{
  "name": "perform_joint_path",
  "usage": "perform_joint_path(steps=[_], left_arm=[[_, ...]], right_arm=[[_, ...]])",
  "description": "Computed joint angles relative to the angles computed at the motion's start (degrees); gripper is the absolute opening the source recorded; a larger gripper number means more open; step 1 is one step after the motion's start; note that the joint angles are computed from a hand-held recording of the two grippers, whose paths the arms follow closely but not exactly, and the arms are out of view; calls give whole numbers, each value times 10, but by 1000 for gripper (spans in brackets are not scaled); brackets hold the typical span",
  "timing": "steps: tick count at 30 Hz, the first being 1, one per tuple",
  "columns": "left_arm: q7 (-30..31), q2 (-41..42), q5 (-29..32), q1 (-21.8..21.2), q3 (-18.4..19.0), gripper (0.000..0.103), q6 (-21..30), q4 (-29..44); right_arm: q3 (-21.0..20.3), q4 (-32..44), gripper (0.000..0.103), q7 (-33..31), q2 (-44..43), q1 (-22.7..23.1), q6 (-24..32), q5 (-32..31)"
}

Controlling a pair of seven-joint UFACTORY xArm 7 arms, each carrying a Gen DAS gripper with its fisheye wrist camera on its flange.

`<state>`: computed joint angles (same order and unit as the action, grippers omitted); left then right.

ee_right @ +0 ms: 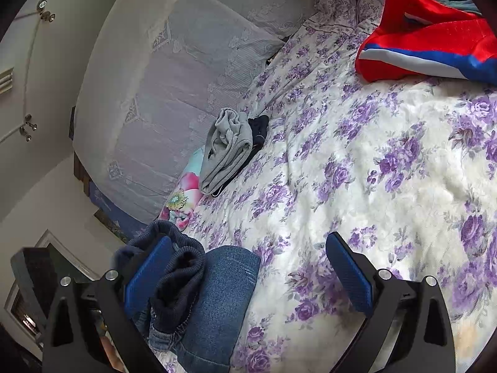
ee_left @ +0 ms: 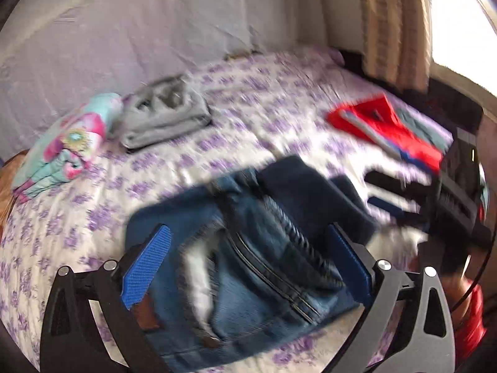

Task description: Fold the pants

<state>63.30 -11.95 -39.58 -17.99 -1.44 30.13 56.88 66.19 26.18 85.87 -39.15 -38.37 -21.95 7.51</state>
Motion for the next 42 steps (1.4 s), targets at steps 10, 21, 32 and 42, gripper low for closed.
perform_joint_path(steps=[10,21,32,42], left_arm=[[103,-6,-138,-8,43,97,74,-21],[109,12,-114,44,7,99,5,-22],[199,-32,-249,44,81,98,39,-26],[-18,137,-142,166,46,99,245,116]], right_arm=[[-24,26,100,-102,10,38,50,50],[-3,214,100,-180,165,-35,274,-215],[-128,172,100,-118,85,126,265,-279],[-179,138,100,-112,162,194,254,-274]])
